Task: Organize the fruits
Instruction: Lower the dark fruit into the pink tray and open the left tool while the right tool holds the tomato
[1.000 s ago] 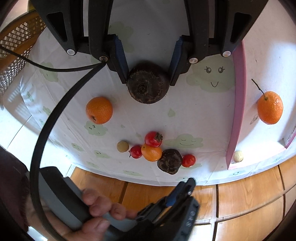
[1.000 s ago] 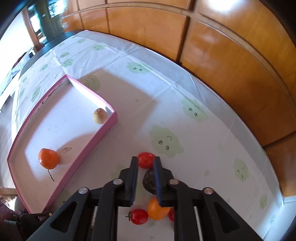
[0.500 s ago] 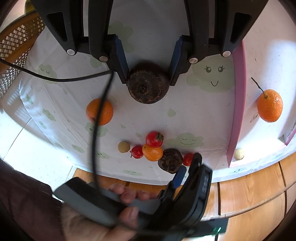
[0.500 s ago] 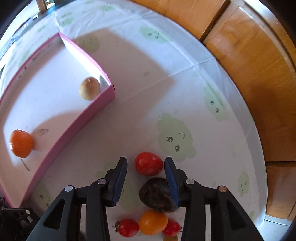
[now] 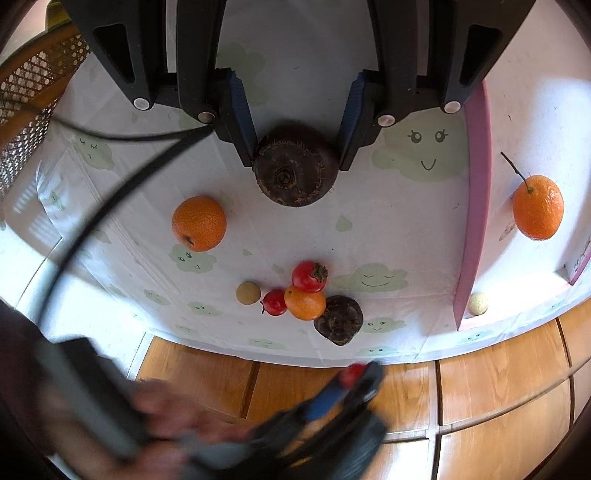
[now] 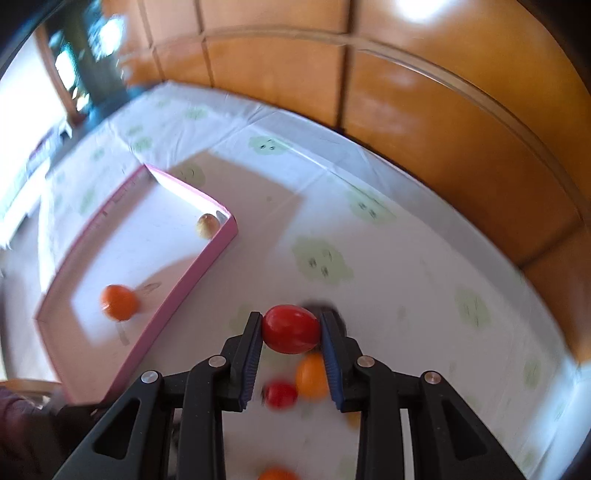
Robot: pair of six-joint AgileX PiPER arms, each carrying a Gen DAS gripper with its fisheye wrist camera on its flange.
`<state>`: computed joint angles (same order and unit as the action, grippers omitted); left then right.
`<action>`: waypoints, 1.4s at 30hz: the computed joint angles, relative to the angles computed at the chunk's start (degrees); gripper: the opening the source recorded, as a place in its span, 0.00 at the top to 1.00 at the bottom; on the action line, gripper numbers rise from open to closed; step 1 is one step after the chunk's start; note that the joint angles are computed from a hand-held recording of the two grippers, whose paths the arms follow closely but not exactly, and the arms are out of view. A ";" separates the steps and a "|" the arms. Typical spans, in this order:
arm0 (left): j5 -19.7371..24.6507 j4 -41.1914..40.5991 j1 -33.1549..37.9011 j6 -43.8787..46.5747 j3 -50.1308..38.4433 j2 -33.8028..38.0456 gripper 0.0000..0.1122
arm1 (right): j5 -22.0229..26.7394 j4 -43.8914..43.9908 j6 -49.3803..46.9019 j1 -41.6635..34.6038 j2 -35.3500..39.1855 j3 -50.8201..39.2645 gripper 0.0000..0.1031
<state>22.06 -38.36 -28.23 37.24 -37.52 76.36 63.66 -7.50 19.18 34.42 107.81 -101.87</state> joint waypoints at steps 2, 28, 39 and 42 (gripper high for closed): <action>0.55 0.05 0.16 -0.01 -0.23 0.00 0.61 | -4.41 1.05 2.81 -0.51 -6.24 10.19 0.70; 17.31 3.30 27.81 -0.30 -15.65 0.74 0.61 | -13.72 0.26 14.43 -3.39 -14.75 37.51 0.70; 15.23 14.51 28.81 -13.05 -32.90 19.84 0.61 | -15.73 1.81 11.99 -5.17 -15.54 39.47 0.69; 14.59 16.71 28.16 -15.13 -33.92 20.92 0.60 | -15.43 1.27 12.15 -4.65 -15.45 39.24 0.69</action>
<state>36.64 -21.64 -0.07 22.11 -71.44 97.28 48.23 -6.23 31.33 29.77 92.36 -62.62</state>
